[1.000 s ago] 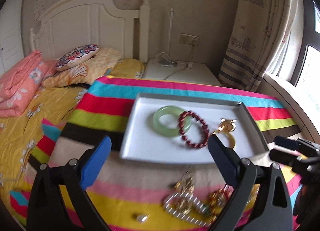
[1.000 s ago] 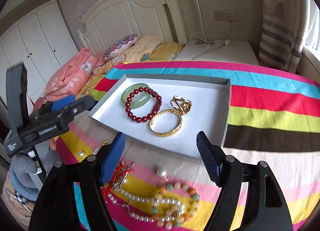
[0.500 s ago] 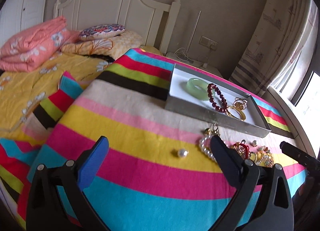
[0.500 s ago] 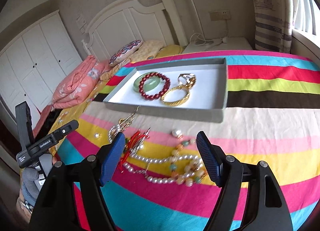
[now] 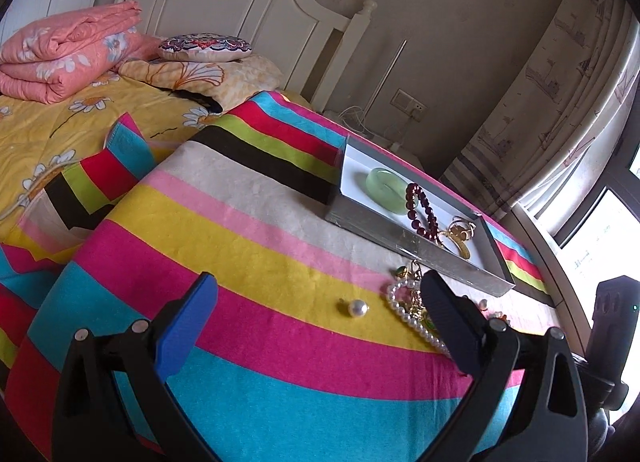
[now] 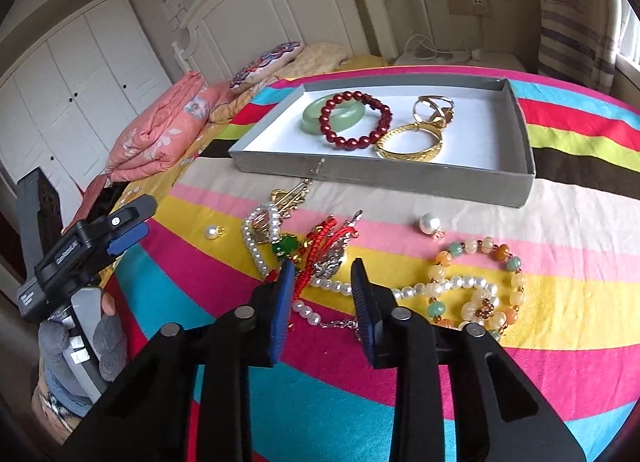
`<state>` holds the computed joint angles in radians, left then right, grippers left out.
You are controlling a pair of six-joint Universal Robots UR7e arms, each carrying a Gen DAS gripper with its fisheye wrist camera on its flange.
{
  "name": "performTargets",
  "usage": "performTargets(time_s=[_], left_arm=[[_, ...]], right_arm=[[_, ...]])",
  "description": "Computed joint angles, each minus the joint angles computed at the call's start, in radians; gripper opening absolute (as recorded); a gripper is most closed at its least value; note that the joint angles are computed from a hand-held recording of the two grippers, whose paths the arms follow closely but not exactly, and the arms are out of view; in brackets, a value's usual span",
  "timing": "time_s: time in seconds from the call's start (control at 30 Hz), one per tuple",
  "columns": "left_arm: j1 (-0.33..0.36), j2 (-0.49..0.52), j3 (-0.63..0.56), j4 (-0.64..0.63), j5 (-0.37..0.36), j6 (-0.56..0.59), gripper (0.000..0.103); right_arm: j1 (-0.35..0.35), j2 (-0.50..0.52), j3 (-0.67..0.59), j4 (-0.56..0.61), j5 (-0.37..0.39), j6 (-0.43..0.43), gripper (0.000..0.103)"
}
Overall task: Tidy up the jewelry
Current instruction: 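Lower the right tool onto the silver pendant and close on it, then carry the silver pendant toward the tray with the right tool while the left tool grasps the red tassel pendant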
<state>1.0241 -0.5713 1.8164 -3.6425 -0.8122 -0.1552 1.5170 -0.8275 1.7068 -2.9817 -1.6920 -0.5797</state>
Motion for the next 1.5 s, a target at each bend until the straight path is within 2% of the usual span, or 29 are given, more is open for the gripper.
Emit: performTargets(time_s=[0.13, 0.67, 0.8, 0.9, 1.07, 1.33, 1.5], left_arm=[[0.003, 0.0, 0.002, -0.004, -0.014, 0.0, 0.1], [0.004, -0.002, 0.009, -0.017, -0.028, -0.001, 0.1], [0.003, -0.001, 0.006, -0.012, -0.027, -0.005, 0.1], [0.002, 0.0, 0.004, -0.006, -0.025, -0.01, 0.1], [0.001, -0.001, 0.002, 0.011, -0.028, -0.009, 0.1], [-0.019, 0.006, -0.027, 0.148, -0.01, 0.036, 0.1], [-0.015, -0.004, -0.043, 0.241, -0.103, -0.021, 0.099]], right_arm=[[-0.011, 0.005, -0.025, 0.038, 0.006, 0.052, 0.021], [0.012, 0.057, -0.083, 0.087, -0.046, 0.071, 0.021], [0.019, 0.055, -0.055, 0.022, -0.054, 0.019, 0.013], [0.034, 0.048, -0.013, -0.092, -0.089, -0.052, 0.011], [0.018, -0.004, 0.038, -0.189, -0.056, -0.069, 0.011], [-0.043, -0.1, 0.115, -0.201, 0.07, -0.058, 0.011], [-0.07, -0.121, 0.139, -0.191, 0.101, -0.051, 0.011]])
